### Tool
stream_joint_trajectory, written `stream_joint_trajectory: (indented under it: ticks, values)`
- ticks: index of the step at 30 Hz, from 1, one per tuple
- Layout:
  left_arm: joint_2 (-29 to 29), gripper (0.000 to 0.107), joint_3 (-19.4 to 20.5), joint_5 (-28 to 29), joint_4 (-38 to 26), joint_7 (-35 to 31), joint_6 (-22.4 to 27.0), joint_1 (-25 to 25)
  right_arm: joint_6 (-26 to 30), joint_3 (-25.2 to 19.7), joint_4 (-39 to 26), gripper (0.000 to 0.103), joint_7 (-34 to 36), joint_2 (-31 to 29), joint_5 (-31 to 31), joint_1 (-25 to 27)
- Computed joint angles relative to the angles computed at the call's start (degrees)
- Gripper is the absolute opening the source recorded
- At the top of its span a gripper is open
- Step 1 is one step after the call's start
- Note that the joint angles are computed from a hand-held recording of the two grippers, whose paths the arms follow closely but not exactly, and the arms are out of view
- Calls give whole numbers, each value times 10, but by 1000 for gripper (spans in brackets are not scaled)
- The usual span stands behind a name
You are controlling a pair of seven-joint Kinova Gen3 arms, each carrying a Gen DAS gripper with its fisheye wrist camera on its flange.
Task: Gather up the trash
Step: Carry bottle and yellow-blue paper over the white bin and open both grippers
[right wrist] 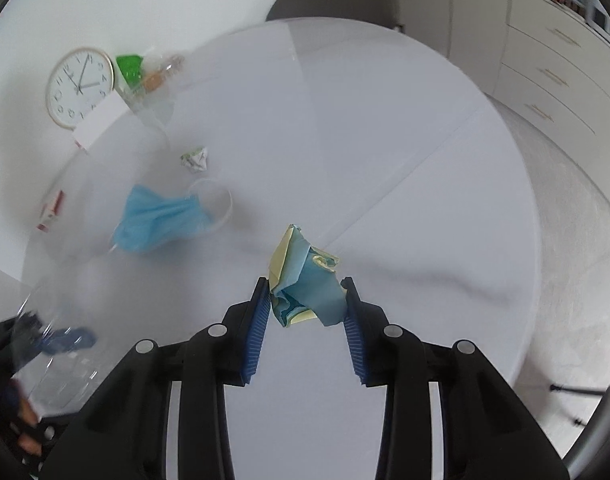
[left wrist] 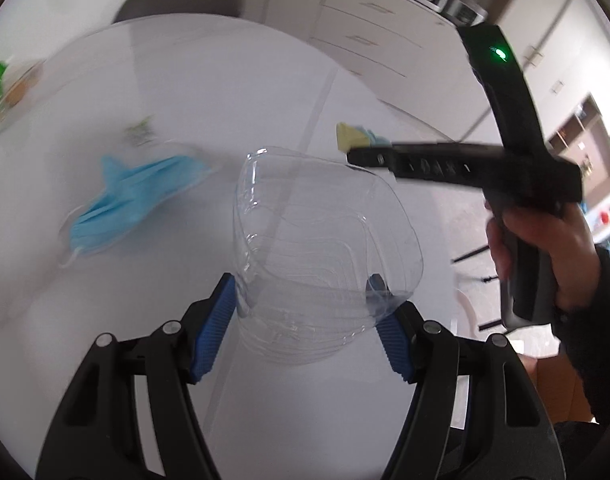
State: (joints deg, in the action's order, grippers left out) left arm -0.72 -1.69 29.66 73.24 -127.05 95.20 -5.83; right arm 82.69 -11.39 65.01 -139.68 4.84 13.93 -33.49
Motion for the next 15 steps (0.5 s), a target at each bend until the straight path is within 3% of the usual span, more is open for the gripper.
stream_joint_trajectory:
  ticks: [6,12,15]
  values:
    - [-33,64,34,22,5,31,15,55,52,-41,97,37,-86,-114,-4,13]
    - [-48,64,77,25,4,74,10,131,137,-102,175,38,-189,-226,-34,65]
    - [-44,64,99,14,-2,92,-1,170,162,-107,229,38,-215,-279,-75,90]
